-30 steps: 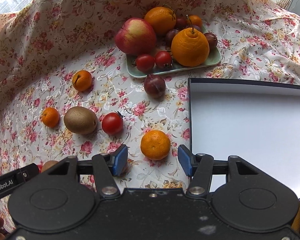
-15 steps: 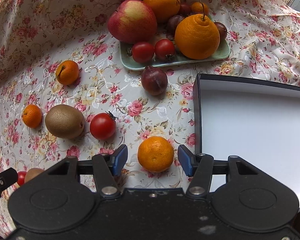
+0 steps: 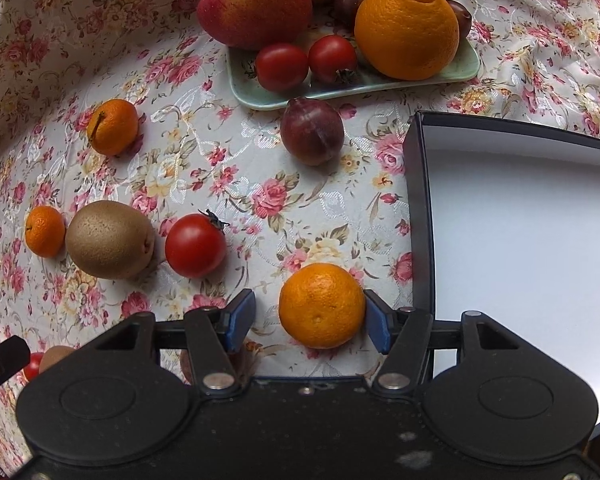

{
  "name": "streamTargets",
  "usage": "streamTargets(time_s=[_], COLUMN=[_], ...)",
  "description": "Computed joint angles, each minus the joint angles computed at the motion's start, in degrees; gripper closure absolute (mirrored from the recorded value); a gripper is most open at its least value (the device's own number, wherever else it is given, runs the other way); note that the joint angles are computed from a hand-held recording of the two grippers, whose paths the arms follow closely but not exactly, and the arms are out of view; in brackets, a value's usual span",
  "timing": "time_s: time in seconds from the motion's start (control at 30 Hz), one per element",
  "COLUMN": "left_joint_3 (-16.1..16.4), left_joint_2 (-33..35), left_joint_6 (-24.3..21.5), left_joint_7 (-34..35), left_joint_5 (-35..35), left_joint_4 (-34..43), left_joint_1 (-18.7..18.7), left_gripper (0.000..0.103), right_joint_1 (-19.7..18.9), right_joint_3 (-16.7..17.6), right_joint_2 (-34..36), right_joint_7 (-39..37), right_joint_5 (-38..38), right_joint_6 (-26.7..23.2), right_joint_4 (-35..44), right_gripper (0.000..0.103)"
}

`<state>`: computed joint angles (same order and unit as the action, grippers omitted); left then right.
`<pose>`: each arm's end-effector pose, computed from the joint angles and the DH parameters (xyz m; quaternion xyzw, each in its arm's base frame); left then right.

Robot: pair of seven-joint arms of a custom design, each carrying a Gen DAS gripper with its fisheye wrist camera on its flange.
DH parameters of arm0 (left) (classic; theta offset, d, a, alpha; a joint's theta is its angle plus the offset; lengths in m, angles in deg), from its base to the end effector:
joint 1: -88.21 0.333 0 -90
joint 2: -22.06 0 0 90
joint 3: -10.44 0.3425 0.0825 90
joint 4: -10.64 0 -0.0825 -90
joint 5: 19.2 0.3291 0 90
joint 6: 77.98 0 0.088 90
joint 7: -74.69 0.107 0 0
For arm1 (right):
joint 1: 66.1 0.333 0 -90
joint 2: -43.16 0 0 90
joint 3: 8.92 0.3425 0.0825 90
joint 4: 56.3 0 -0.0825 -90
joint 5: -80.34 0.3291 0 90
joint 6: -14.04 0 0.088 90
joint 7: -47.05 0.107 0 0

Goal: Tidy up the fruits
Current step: 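Move left gripper toward a brown kiwi while right gripper approaches a mandarin orange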

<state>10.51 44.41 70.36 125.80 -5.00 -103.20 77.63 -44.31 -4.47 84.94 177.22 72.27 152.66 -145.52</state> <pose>0.5911 -0.1144 0.3515 -0.7974 0.5894 -0.0722 0.1076 0.6274 0.2960 0.2865 -0.6440 0.7616 -0.0383 0.0615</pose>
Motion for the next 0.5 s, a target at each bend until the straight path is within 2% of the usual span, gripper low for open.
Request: streamTargets(time_s=[0.23,0.4,0.5], left_joint_3=[0.01,0.12,-0.09], left_joint_2=[-0.11,-0.11,-0.19], left_joint_6=[-0.01,-0.03,0.23], left_joint_7=[0.00,-0.42,-0.09], left_joint_5=[-0.40,0.05,-0.28], left_joint_4=[-0.18,-0.11,-0.24], left_joint_1=[0.06,-0.15,0.13], left_gripper=[0.015,0.015,0.015], right_joint_1=[2.04,2.23,2.04], right_joint_3=[-1.12,-1.23,-0.80], right_joint_2=[0.64,-0.15,-0.01], right_joint_7=[0.72,2.24,1.65], right_joint_5=[-2.56,-3.22,-3.30], right_joint_6=[-1.23,1.12,0.28], right_joint_4=[0.95,-1.11,-0.68], right_gripper=[0.029,0.027,0.026])
